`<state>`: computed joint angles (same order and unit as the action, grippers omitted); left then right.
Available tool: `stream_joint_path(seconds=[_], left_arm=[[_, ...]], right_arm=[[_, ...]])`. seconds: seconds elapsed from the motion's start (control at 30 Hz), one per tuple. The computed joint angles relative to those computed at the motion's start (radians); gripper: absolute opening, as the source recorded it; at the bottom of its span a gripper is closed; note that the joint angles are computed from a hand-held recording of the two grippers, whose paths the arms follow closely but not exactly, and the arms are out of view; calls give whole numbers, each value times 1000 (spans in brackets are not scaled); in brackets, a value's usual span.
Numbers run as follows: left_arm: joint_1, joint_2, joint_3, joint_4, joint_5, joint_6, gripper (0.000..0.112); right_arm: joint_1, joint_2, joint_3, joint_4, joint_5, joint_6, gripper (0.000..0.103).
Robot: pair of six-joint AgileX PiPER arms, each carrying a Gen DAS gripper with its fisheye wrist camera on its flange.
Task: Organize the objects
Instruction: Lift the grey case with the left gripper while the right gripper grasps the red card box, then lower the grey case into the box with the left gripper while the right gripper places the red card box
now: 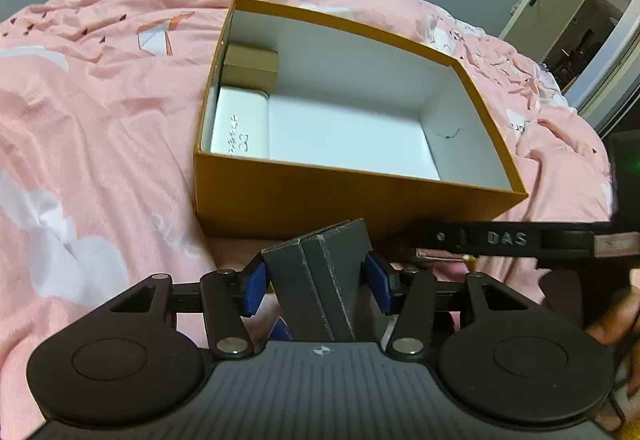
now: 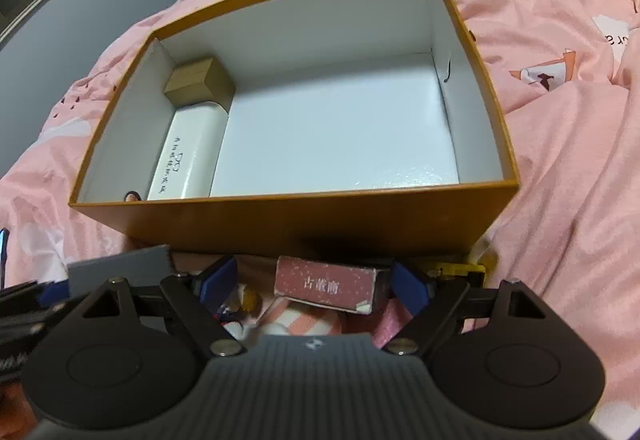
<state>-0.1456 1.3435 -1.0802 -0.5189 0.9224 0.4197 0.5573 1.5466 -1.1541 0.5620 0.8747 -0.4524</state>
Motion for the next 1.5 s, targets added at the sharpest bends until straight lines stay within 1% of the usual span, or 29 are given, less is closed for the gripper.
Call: stream_joint_path(seconds=[0.07, 0.13, 0.17, 0.2, 0.3, 0.37, 0.47, 0.53, 0.57, 0.6, 0.67, 0.73, 0.77, 0.8, 0.97, 1.1, 1.27, 1.37, 1.5], left_arm=[[21, 1, -2, -24, 19, 11, 57], [29, -7, -1, -26, 22, 7, 55], [34, -14, 1, -36, 26, 16, 52], [42, -18, 3, -55, 31, 30, 48], [65, -24, 6, -111, 54, 67, 44], [58, -32, 10, -110, 48, 68, 43], [56, -38, 13, -118, 48, 75, 42], [56, -43, 14, -113, 44, 67, 42], [57, -44, 15, -112, 41, 63, 42], [58, -43, 16, -111, 39, 57, 42], [59, -39, 13, -107, 40, 47, 42], [58, -43, 14, -106, 39, 46, 42], [58, -45, 14, -106, 39, 46, 42], [62, -46, 16, -111, 40, 50, 42], [81, -42, 22, -143, 51, 69, 41], [96, -56, 0, -168, 85, 96, 39], [114, -56, -65, -209, 160, 112, 39], [113, -55, -118, -224, 187, 124, 39], [106, 6, -252, -227, 228, 101, 39]], right_arm=[[-9, 14, -8, 3, 16, -6, 76], [-23, 18, -4, 6, 26, -16, 69], [-30, 20, -3, 14, 33, -18, 65], [-44, 19, 4, 28, 43, -31, 64], [-72, 4, 34, 41, 69, -44, 63], [-76, 4, 45, 39, 81, -31, 62], [-58, 1, 41, 20, 68, 21, 62], [-32, 0, 25, -7, 43, 76, 66], [-19, -1, 19, -18, 28, 95, 75], [-7, 1, 11, -25, 14, 106, 81], [26, 18, -12, -78, -2, 154, 81], [36, 39, -26, -85, 5, 171, 77], [30, 46, -30, -88, 9, 177, 69], [25, 39, -22, -86, 7, 172, 66], [-45, -22, 39, 10, 14, 65, 64], [-102, -98, 53, 49, 70, -6, 63], [-193, -177, 8, 106, 186, -80, 63], [-238, -208, -48, 156, 261, -120, 63], [-268, -193, -173, 217, 344, -136, 63]])
